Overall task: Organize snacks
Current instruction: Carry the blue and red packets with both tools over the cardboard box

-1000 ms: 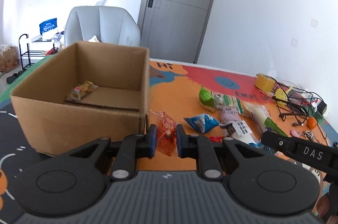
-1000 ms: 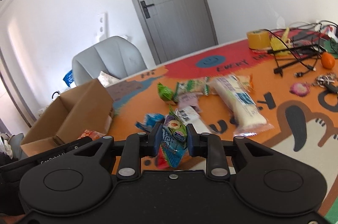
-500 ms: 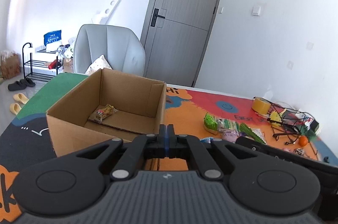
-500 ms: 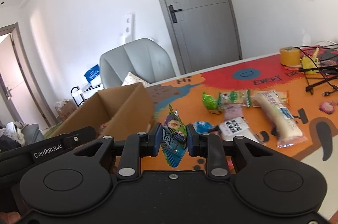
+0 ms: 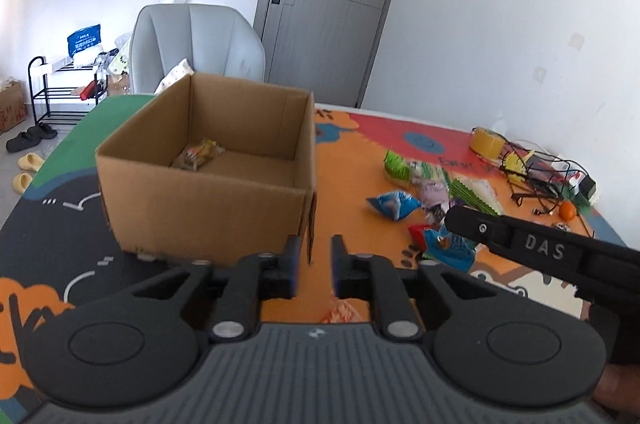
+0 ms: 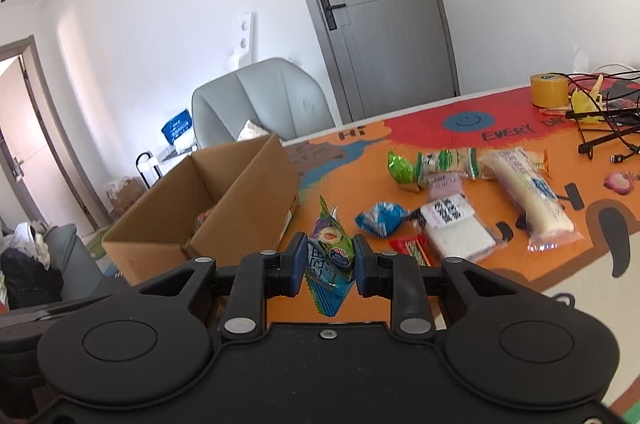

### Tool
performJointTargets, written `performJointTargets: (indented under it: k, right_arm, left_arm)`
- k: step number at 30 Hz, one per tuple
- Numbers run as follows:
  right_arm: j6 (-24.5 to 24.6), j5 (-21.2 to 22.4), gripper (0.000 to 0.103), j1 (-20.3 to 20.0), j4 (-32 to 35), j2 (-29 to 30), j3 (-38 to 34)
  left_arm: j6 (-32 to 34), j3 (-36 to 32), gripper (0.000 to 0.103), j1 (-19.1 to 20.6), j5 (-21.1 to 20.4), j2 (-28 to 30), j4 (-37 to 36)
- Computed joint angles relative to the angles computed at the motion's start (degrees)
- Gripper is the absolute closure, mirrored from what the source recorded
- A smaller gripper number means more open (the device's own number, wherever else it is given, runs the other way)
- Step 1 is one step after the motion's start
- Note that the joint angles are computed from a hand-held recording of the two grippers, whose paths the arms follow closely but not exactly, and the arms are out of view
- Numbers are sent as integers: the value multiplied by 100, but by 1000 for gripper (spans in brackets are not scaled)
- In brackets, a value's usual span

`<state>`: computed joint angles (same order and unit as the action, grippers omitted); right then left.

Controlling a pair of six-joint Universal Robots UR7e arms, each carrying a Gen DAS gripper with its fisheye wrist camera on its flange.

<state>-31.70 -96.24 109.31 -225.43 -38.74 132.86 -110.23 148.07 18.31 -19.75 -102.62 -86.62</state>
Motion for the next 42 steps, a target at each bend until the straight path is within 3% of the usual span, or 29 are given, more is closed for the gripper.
performJointTargets:
  k: [2,5,21,24,25,26,27,34,42]
  right_arm:
    - [-41,-46,77,-6,-16,-11,88]
    - [-102,-107,77,-23,-71,-32,217]
    - [-136,-276,77,-163,-183,-48,406]
    - [-135,-291,77,-191,-150,-38,386]
    - [-129,-296,77,-198,-144,-40,383]
    - [-114,-307,77,-194,-144,-40,384]
    - [-104,-316,77,-197,-146,-39,381]
    - [-66,-278,77,-192,-126,-39,348]
    - [-53,-169,77,-117,-144,-79,303]
  left_arm:
    - [-106,20,64,-60,-42,48,59]
    - [-110,58,53,-126,-79,137,-2]
    - [1254,493,50,289,-454,687,-2156]
    - [1630,539,57,405,-550,823,-2564]
    - [1545,525,64,384,-510,891,-2432]
    - [1495,511,79,368,-500,925,-2318]
    - [1508,510,83,367,-510,906,-2312]
    - [1553,505,85,253,-448,749,-2306]
    - [952,298,85,-62,-208,456,-1227]
